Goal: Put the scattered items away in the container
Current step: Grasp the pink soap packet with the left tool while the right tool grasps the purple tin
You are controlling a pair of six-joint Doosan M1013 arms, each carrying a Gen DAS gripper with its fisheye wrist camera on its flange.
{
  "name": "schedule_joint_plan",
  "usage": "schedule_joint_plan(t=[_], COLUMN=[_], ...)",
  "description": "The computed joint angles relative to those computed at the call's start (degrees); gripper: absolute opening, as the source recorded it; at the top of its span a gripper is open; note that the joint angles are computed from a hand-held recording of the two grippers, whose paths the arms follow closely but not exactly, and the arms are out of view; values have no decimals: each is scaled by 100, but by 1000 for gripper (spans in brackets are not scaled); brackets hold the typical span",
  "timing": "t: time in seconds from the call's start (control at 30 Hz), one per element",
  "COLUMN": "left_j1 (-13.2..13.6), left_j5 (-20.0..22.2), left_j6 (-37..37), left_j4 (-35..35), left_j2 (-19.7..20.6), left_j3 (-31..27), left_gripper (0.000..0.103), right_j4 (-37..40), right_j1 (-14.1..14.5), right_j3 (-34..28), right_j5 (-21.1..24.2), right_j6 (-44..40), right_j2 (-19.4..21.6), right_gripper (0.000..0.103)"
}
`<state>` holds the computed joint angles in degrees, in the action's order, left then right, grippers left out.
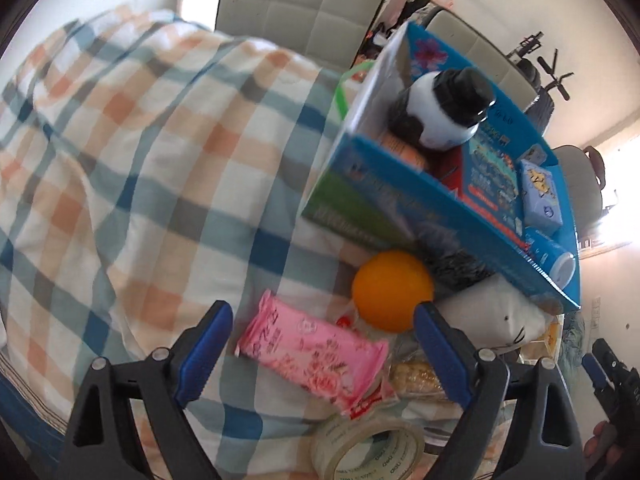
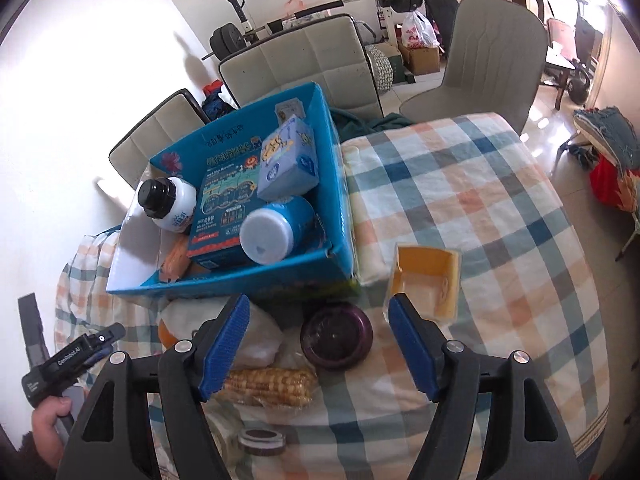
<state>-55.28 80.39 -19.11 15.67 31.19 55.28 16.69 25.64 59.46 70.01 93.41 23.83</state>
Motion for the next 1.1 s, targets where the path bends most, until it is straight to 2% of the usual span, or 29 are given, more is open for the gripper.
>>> schedule_joint_plan(t=[0.07,0.17,0.27,0.47,0.6,0.7,0.8,0.83,1.1], left_j1=[-5,30,52,-15,-99,-154,-205,-222,-429], left_j5=[-309,-506,-331,-277,-442,-469,-578,-631,-798], left_j6=[-331,-583,-744,-631,-756,-769,-675,-642,-319], left_j4=[-173,-375,-346,-293,-223,-185,-132,-109,-90], left_j2=[-42,1,106,151,6,-55,-81,-88,-201], left_j3=[227,339,222,199,442,491,494,496,520], left_gripper=[93,93,103,103,101,96,85,78,52], right_j4=[43,89,-41,-477,-769,-784,-885,-915,-1108], right_j1=[-46,-65,14,224,342,378,428,442,480], right_j3=[203,374,431,327,274,309,390,410,674], right_j5=[42,228,320,329,384,392,255,218,13], right_j6=[120,297,388,504,459,364,334,320,6], right_j2=[-74,-69,14,270,401,450,432,426,212], right_gripper=[75,75,75,75,75,75,78,78,77])
